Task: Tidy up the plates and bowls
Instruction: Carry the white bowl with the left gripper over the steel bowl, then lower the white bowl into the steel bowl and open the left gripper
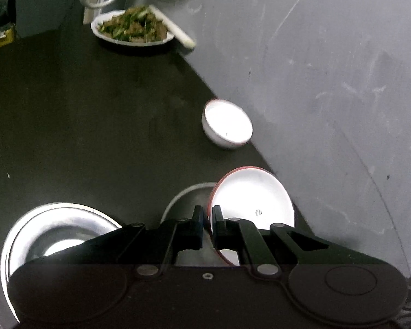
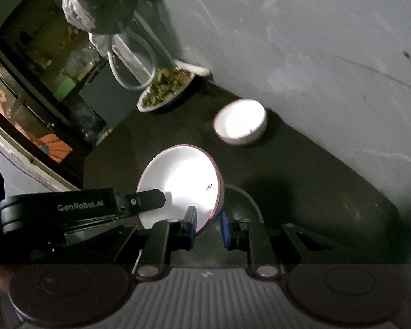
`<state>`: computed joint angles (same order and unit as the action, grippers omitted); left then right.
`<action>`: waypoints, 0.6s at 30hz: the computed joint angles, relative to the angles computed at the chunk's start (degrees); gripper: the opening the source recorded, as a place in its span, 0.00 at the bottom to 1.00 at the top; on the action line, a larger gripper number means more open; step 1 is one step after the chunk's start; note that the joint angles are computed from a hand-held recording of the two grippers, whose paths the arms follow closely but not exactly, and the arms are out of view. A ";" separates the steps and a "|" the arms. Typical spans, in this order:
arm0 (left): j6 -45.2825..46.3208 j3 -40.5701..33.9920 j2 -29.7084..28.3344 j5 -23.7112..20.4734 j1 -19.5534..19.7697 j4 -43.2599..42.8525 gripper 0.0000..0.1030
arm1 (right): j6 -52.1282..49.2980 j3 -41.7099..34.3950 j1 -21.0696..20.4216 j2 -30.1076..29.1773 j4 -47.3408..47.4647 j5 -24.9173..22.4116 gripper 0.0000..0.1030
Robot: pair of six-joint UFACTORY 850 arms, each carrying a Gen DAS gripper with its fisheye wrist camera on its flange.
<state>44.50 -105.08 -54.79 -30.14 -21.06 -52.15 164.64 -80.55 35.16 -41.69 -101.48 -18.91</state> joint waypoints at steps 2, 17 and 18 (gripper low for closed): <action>-1.82 0.24 -0.02 0.19 -0.20 1.94 0.05 | -3.75 0.35 -0.02 0.17 3.67 1.26 0.20; -16.30 -3.43 -3.04 -2.28 -0.91 16.05 0.07 | -30.57 -2.30 -1.87 -2.35 27.55 8.84 0.20; -17.01 -3.73 -3.24 -2.54 -0.92 16.67 0.08 | -31.85 -2.38 -1.93 -2.43 28.71 9.04 0.20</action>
<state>27.49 -108.81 -58.03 -32.69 -21.98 -35.48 132.79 -82.93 33.22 -44.12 -72.76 -9.86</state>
